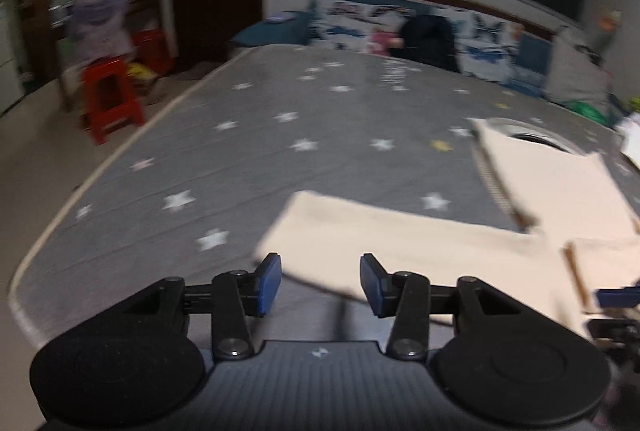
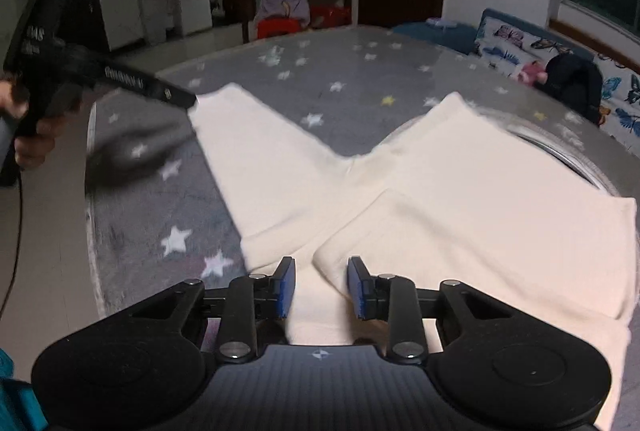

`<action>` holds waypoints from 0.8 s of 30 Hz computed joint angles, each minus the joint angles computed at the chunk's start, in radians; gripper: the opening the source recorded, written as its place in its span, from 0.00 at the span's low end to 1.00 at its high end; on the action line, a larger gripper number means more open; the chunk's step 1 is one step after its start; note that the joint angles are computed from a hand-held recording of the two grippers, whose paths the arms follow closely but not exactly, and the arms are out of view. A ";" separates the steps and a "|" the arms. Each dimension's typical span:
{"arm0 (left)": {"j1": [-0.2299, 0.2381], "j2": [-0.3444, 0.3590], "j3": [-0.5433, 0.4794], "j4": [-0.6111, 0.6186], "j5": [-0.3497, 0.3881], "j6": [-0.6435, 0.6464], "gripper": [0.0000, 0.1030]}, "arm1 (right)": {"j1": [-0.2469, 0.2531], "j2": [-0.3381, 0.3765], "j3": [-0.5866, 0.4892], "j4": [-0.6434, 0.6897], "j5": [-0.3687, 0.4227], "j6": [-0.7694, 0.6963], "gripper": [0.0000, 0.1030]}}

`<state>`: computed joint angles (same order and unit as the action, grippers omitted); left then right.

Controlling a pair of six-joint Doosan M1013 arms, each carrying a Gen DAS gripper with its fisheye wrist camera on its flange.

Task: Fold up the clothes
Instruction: 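Grasp the other sleeve cuff with the left gripper and lift it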

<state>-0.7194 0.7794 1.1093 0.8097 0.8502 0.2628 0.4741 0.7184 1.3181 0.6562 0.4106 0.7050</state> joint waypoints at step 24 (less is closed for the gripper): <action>0.014 -0.011 -0.001 0.014 -0.277 -0.112 0.07 | -0.039 -0.080 0.107 0.191 -0.113 -0.025 0.33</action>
